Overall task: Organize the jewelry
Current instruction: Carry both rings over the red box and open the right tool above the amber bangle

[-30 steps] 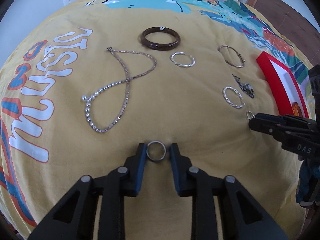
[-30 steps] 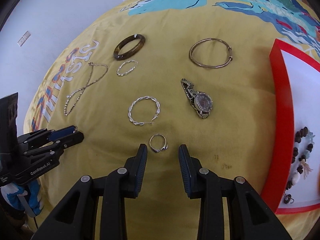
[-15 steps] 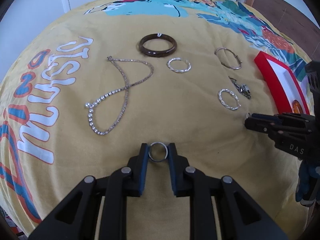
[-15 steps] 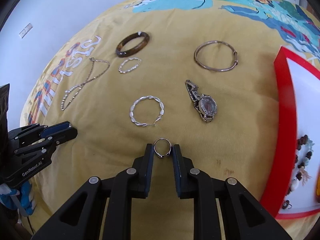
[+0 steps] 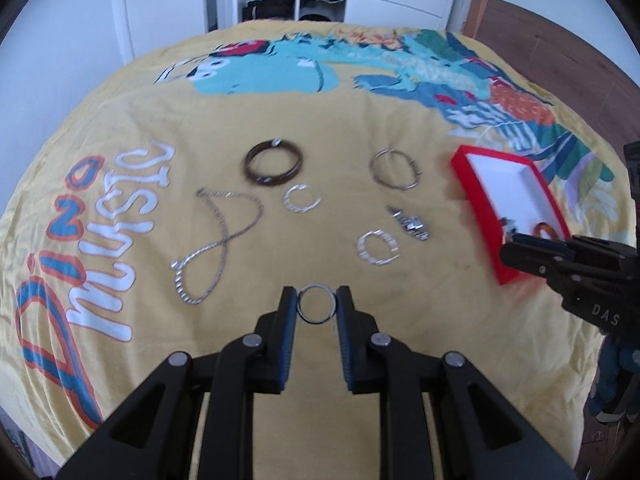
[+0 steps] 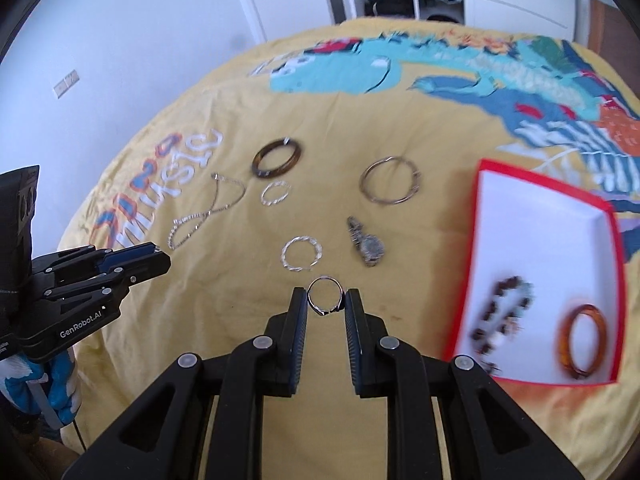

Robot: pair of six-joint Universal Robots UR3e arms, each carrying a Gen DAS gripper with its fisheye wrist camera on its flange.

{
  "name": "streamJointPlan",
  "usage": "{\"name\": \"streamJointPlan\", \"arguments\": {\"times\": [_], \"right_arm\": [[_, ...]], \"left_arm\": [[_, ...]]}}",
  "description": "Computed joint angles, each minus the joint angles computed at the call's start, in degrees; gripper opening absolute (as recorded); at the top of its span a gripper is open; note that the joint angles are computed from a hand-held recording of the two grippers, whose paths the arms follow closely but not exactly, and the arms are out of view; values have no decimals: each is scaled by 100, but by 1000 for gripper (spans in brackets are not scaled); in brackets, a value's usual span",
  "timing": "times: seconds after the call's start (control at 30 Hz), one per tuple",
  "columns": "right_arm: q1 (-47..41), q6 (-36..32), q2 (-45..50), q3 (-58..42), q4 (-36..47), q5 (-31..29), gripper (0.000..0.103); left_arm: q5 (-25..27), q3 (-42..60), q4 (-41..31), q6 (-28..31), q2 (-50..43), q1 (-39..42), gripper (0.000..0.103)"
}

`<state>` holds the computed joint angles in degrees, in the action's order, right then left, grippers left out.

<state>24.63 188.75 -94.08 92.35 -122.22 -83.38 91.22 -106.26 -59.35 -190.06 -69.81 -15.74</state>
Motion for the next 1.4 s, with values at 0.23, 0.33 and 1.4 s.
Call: {"name": "streamJointPlan", "arguments": {"times": [0.23, 0.33, 1.4], "right_arm": [[-1094, -451, -1346, 588, 537, 187, 18], [-1873, -908, -1884, 814, 879, 414, 19], [-4561, -2883, -1978, 2710, 591, 938, 19]], "left_arm": [[260, 1732, -37, -480, -1482, -1316, 18], [290, 2697, -108, -617, -2363, -1778, 18], [-159, 7992, -1809, -531, -7188, -2751, 19]]}}
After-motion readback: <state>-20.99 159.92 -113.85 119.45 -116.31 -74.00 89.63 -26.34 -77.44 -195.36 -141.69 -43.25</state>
